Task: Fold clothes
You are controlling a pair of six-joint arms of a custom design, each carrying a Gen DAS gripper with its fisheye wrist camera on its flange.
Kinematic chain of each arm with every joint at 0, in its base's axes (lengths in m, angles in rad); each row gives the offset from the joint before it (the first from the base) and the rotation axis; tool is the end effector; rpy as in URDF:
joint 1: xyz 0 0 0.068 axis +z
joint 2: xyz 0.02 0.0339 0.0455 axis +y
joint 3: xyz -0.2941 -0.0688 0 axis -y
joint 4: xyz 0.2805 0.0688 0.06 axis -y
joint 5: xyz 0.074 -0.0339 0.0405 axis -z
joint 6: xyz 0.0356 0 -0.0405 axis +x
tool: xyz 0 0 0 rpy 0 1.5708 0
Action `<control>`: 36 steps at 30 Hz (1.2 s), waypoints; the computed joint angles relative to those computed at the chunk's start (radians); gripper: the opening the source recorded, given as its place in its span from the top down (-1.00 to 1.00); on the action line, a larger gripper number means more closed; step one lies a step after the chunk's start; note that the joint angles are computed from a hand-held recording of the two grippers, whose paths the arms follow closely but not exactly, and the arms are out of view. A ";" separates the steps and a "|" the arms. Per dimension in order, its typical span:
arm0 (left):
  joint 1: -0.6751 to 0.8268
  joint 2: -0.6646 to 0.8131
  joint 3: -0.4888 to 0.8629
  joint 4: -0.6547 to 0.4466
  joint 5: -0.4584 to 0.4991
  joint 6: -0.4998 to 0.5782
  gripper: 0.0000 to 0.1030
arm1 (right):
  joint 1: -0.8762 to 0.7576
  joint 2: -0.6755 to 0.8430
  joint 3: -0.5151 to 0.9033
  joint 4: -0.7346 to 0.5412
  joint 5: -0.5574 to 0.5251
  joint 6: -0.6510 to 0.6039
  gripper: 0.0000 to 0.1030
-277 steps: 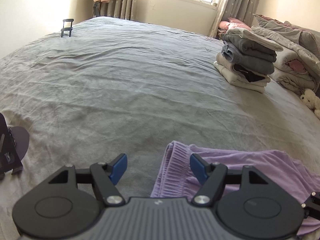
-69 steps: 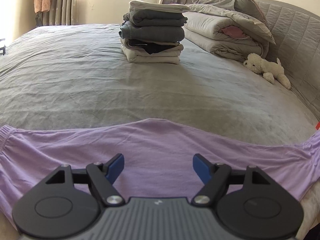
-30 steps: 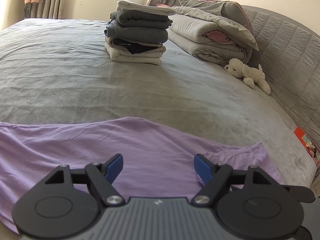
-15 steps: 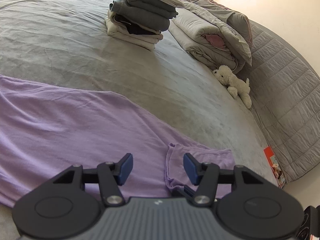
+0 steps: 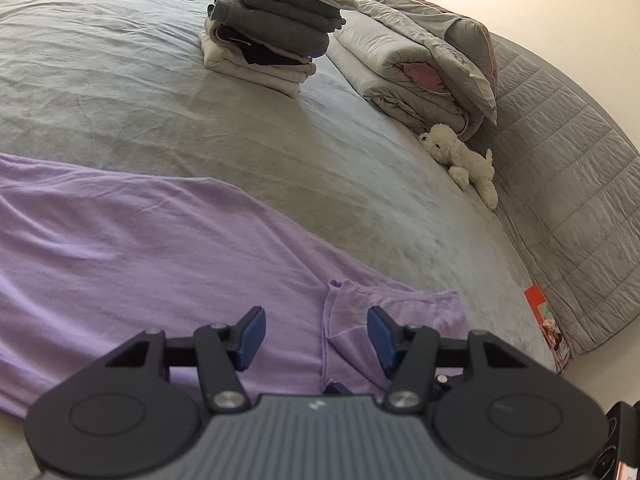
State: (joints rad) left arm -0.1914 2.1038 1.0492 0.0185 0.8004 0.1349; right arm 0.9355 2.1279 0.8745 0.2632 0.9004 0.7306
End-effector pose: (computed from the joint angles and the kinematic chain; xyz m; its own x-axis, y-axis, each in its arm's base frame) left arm 0.3981 -0.1032 0.0675 -0.7709 0.2448 -0.5880 0.6006 0.5865 -0.5433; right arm 0.2437 0.2835 0.0350 -0.5331 -0.0243 -0.8457 0.1486 0.9814 -0.1219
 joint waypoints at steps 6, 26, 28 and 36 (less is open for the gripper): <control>0.001 0.012 0.016 -0.027 0.003 0.009 -0.13 | -0.020 -0.006 -0.017 0.022 -0.059 -0.001 0.15; -0.005 0.012 0.011 -0.041 0.010 0.046 -0.17 | -0.022 -0.022 -0.030 0.062 -0.127 -0.050 0.96; -0.004 0.011 0.010 -0.042 0.013 0.047 -0.18 | -0.028 -0.044 -0.059 0.088 -0.118 -0.010 0.99; 0.009 0.024 0.034 -0.099 0.127 0.031 -0.26 | -0.011 -0.114 -0.141 0.225 -0.055 0.011 0.99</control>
